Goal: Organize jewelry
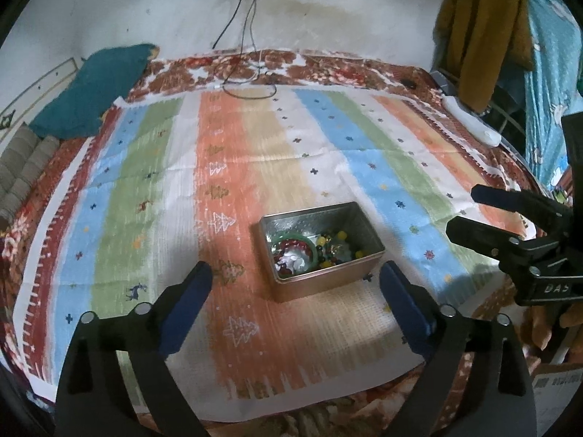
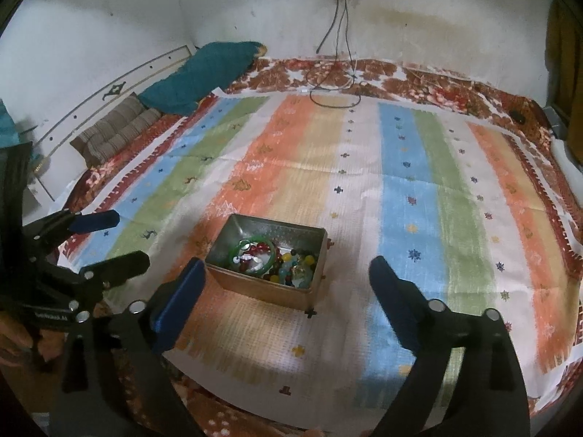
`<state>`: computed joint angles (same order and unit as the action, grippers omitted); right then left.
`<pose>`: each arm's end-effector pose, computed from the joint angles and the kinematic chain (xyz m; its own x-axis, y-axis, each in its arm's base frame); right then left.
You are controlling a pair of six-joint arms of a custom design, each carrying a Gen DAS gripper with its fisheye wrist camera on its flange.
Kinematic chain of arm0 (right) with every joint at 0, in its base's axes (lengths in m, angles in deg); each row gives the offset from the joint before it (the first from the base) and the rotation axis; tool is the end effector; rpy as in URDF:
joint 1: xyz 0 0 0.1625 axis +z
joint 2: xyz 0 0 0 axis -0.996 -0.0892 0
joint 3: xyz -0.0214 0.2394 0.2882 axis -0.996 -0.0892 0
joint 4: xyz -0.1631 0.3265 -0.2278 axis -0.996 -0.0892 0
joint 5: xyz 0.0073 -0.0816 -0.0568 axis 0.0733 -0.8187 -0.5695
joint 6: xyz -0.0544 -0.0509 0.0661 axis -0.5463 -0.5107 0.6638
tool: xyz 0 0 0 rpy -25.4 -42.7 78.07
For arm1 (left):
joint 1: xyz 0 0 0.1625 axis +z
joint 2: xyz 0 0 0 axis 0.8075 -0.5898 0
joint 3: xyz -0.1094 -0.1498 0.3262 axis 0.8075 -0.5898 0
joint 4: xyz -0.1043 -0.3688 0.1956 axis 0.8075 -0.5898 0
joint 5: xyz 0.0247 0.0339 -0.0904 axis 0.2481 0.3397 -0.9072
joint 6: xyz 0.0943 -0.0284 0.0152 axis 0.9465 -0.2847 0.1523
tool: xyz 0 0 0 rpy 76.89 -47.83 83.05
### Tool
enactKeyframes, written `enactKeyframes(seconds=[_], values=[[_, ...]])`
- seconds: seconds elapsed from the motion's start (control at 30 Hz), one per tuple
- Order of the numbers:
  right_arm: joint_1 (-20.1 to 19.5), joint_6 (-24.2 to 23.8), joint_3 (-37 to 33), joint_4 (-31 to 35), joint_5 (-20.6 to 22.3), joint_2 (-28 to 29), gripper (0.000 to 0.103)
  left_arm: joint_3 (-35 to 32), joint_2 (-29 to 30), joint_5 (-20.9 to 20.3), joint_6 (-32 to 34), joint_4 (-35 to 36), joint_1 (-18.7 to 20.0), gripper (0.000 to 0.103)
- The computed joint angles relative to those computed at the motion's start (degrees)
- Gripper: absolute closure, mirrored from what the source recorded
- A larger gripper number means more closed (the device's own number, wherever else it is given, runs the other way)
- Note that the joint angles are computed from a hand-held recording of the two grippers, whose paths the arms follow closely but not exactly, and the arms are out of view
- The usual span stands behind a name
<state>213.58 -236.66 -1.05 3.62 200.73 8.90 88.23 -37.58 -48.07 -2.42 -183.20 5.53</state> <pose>0.3624 -0.3726 0.0486 -0.7789 0.1403 0.6112 -0.3524 0.7082 -0.6117 -0.0843 -0.4734 0.3217 -0.6047 0.6715 -0.4283 0.7803 0.6073 -0.1494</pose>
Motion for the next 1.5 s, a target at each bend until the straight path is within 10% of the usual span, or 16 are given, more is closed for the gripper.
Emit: enactKeyframes(seconds=[1.5], values=[[1.95,-3.65,2.4,-4.93,2.97,-1.42,0.006,1.7,-1.14,0.98,1.5,-4.35,-0.98,0.006]])
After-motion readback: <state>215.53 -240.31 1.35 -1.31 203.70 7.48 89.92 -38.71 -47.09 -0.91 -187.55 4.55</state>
